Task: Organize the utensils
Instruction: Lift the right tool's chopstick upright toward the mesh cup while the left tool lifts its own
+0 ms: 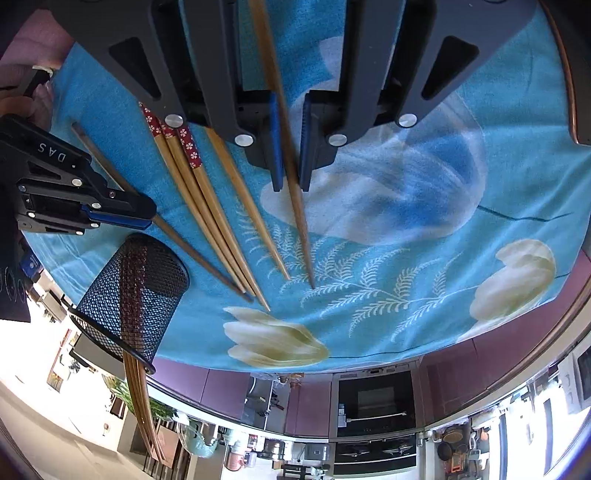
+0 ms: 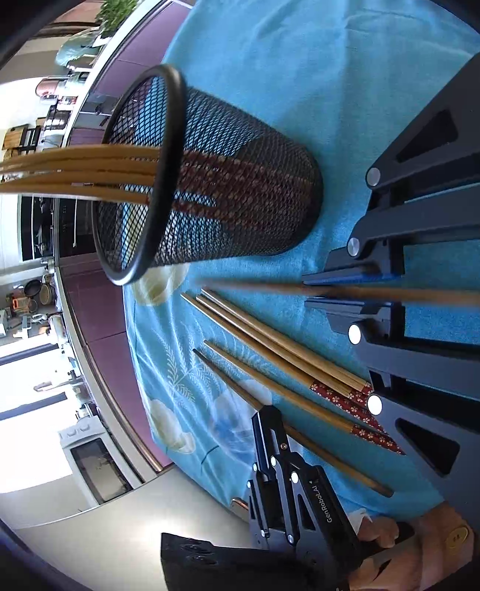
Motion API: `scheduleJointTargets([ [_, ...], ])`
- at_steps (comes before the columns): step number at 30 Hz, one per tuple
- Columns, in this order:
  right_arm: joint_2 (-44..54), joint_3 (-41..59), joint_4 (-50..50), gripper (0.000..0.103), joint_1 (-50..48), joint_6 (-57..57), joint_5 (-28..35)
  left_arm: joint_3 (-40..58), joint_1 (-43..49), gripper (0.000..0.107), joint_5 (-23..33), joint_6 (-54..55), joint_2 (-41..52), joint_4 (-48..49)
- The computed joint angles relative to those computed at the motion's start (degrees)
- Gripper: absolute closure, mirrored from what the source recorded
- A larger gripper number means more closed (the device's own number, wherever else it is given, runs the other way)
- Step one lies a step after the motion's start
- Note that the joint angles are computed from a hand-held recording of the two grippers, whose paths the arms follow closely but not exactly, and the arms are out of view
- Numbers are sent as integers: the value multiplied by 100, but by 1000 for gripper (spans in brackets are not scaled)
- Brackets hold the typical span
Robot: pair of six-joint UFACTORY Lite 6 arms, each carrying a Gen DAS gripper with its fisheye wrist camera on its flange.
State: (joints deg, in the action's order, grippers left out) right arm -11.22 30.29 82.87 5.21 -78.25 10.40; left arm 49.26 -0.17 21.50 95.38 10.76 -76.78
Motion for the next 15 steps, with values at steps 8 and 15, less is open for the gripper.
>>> scheduleJointTargets([
  [8, -521, -303, 307, 97, -280, -655, 609, -275, 268, 99, 542, 100, -379, 39],
  [15, -209, -42, -716, 97, -83, 190, 648, -424, 83, 99, 546, 105, -455, 271],
])
